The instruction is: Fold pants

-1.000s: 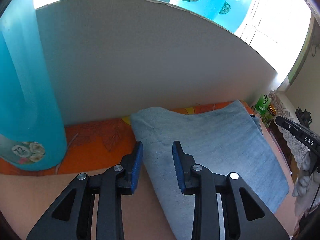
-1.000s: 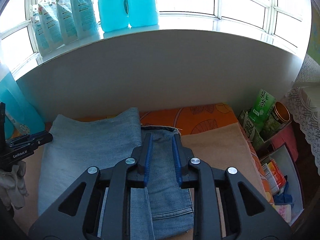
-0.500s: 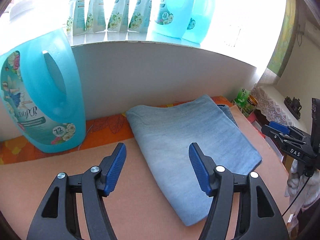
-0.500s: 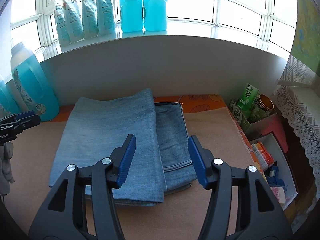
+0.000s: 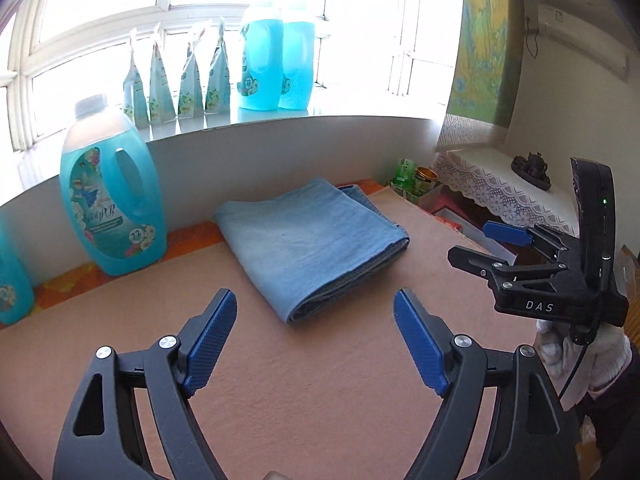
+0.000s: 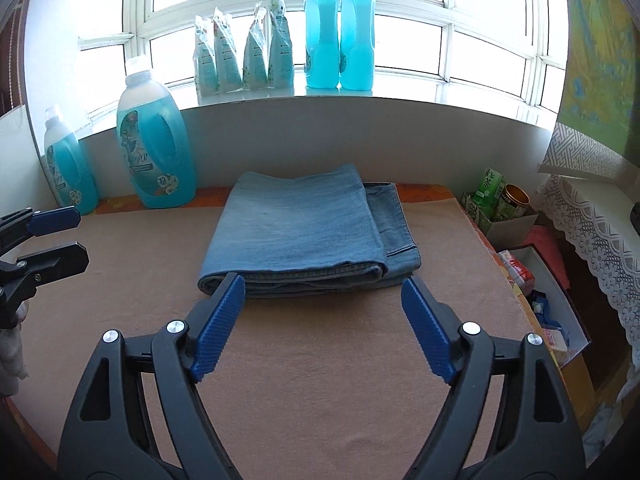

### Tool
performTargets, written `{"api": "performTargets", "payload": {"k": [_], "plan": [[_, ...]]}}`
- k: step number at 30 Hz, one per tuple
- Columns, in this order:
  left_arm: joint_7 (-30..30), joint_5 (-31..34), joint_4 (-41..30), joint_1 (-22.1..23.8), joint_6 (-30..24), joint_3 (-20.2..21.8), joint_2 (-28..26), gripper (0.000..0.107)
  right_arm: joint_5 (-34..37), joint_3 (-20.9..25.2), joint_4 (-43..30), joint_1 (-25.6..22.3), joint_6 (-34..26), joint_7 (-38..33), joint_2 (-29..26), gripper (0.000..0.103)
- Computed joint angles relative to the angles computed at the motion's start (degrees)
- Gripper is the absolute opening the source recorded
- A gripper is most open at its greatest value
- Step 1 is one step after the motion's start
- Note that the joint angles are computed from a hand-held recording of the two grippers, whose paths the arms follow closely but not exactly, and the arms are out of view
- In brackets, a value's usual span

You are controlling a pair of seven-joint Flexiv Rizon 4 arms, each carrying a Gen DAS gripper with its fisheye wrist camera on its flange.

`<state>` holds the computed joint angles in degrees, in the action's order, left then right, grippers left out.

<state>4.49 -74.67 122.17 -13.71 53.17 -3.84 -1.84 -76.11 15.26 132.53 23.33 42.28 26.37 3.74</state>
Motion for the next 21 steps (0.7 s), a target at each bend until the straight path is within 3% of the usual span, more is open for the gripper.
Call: {"api": "performTargets", "payload": {"k": [4,6,12,21], "plan": [[-0.43,0.07,3.15,0.61,-3.05,1.78,3.78,0.081,3.09,3.31,-0.34,3.24,-5.87,0.97,0.58,0.086],[0.17,-0.29,4.8,0.66,-3.18,2.54,5.59,0.081,4.4,4.77,-0.59,5.27,-9.22,2.07,0.68,0.094],[0.43,-0.67,8.47,1.84,-5.37,5.23,9.94,0.081,7.01,8.23,-2.08,11.44,-18.97,5.93,-0.19,0.099],[1.13,0.45,12.59,3.73,-5.21,7.31,13.16,0.082,9.68,9.25,-4.88,18.81,-28.27,8.95,-3.12,0.102]]}}
